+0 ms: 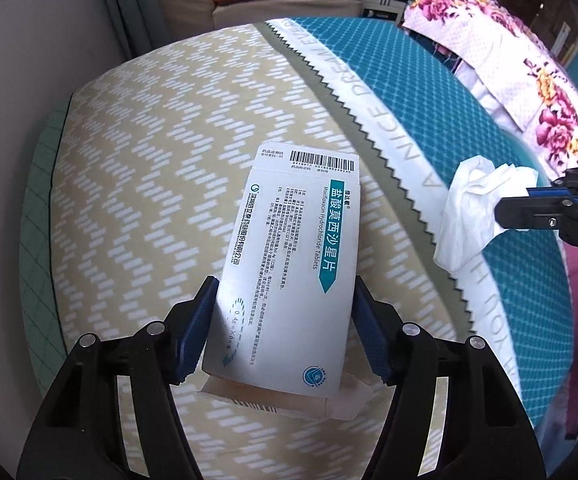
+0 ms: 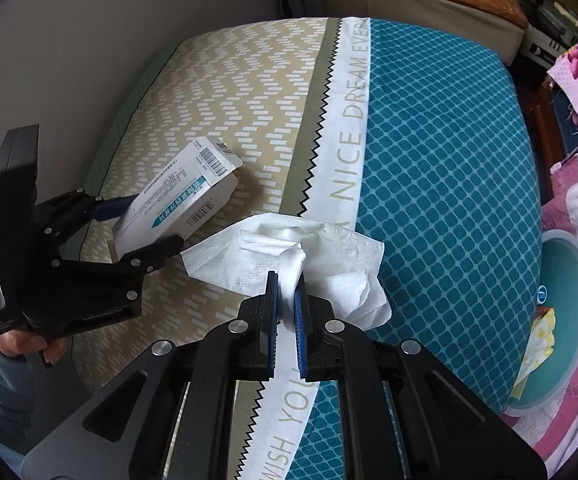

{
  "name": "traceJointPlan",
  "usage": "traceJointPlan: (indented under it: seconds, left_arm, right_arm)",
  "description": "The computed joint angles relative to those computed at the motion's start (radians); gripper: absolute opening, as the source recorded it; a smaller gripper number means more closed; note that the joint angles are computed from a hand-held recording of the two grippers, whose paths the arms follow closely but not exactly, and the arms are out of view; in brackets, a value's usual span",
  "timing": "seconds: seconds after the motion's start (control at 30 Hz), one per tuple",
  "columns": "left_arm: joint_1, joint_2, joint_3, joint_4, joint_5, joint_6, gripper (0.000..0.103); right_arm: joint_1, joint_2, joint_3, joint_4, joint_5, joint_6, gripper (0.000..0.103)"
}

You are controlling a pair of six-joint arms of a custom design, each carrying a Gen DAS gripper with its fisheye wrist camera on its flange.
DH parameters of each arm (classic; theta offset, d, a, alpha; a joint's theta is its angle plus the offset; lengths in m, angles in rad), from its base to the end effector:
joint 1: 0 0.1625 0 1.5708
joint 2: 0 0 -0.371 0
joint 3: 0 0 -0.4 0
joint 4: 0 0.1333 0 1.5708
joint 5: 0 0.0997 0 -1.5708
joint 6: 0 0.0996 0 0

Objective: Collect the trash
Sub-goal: 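Carry the box and tissue over the teal bin and open both tools to drop them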

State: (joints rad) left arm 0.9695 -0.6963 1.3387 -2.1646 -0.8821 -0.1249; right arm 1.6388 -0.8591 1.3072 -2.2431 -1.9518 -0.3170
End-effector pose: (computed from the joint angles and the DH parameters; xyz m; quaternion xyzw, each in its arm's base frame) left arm -0.2343 -0.6891 0.0792 0.2300 0.9125 -0.0985 0.3236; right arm 0.1450 -0.7124 0.2022 0.1659 -0.9618 0.0856 0.2003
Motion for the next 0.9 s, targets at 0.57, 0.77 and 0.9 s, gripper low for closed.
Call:
traceJointPlan:
  seconds: [0.57,0.77,0.9]
  left_arm:
    - [-0.125,0.007,0.048,-0.032,0.002,-0.121,0.066]
    - [-0.171,0.066,-0.008,-0.033,-0.043,-0.149,0.066]
    - [-0.205,0.134,-0.079,-0.019,-0.069,-0.121,0.067]
  right_arm:
    - [-0.073,-0.346,0.246,-0.063,0.164,0.044,0.007]
    - [-0.14,-0.477,0.321,-0.11,0.225,0.05,0.007]
    - [-0.209,-0.527,0.347,-0.147,0.255,0.042,0.007]
